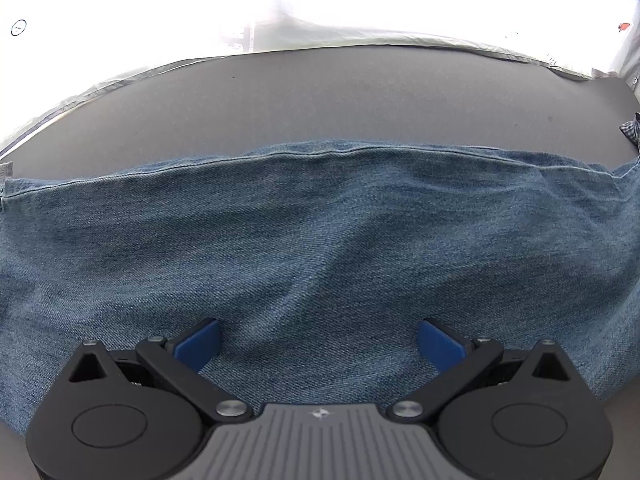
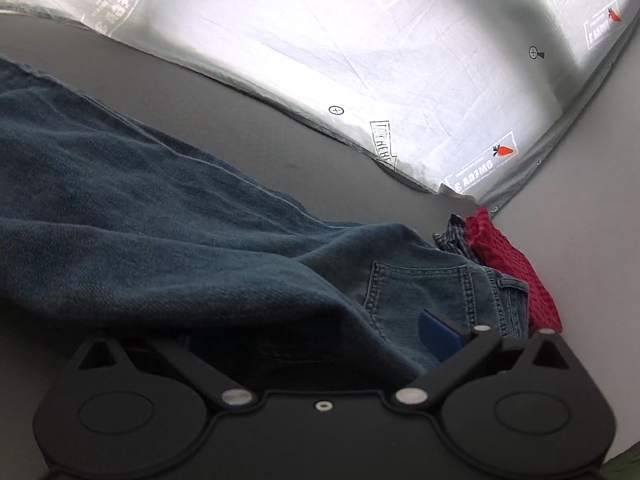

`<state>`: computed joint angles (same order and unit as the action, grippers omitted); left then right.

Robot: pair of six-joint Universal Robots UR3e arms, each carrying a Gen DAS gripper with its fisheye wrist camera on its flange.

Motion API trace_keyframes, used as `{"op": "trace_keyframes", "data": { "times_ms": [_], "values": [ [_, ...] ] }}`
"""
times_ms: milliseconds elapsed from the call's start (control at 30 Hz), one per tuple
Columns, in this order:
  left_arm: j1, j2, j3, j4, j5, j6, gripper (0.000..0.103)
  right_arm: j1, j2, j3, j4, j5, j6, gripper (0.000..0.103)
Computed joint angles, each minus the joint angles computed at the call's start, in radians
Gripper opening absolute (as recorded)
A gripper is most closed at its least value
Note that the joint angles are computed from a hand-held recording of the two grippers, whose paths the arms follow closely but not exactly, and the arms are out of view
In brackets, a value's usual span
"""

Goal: Fold clothes

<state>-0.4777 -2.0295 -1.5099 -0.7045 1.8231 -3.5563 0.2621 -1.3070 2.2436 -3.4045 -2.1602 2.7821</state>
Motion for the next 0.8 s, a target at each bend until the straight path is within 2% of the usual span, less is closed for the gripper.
{"op": "trace_keyframes", "data": {
  "times_ms": [67,133,233,267,333,433,533,633,733,767,800],
  "values": [
    [0.000,-0.002,0.000,0.004,0.001,0.001,0.103,0.030,0.091,-0.057,-0.017,-0.096,0.000,0.102],
    [0.000,-0.003,0.000,0.008,0.002,0.001,0.103,0.016,0.090,-0.066,0.003,-0.089,0.066,0.103],
    [0.005,-0.008,0.019,-0.017,-0.008,0.005,0.103,0.066,0.107,-0.096,0.045,-0.249,0.055,0.102],
    [0.011,-0.007,0.028,-0.033,-0.016,0.011,0.103,0.067,0.058,-0.069,0.086,-0.263,0.088,0.102],
    [0.023,-0.003,0.042,-0.064,-0.035,0.026,0.103,0.058,-0.103,-0.014,0.261,-0.259,0.174,0.102],
    [0.034,0.001,0.043,-0.076,-0.054,0.050,0.103,0.036,-0.368,0.031,0.640,-0.181,0.297,0.102],
    [0.036,0.011,0.019,-0.052,-0.059,0.067,0.103,0.022,-0.455,0.036,0.859,-0.102,0.325,0.102],
    [0.037,0.016,0.008,-0.041,-0.062,0.076,0.103,-0.012,-0.466,0.067,0.840,-0.053,0.330,0.102],
    [0.034,0.029,-0.029,-0.003,-0.056,0.076,0.103,0.059,-0.458,0.111,0.669,-0.149,0.258,0.102],
    [0.029,0.030,-0.038,0.011,-0.048,0.069,0.103,0.062,-0.457,0.126,0.636,-0.151,0.230,0.103],
    [0.024,0.029,-0.045,0.024,-0.040,0.062,0.103,0.023,-0.477,0.127,0.686,-0.091,0.218,0.102]
  ]
}}
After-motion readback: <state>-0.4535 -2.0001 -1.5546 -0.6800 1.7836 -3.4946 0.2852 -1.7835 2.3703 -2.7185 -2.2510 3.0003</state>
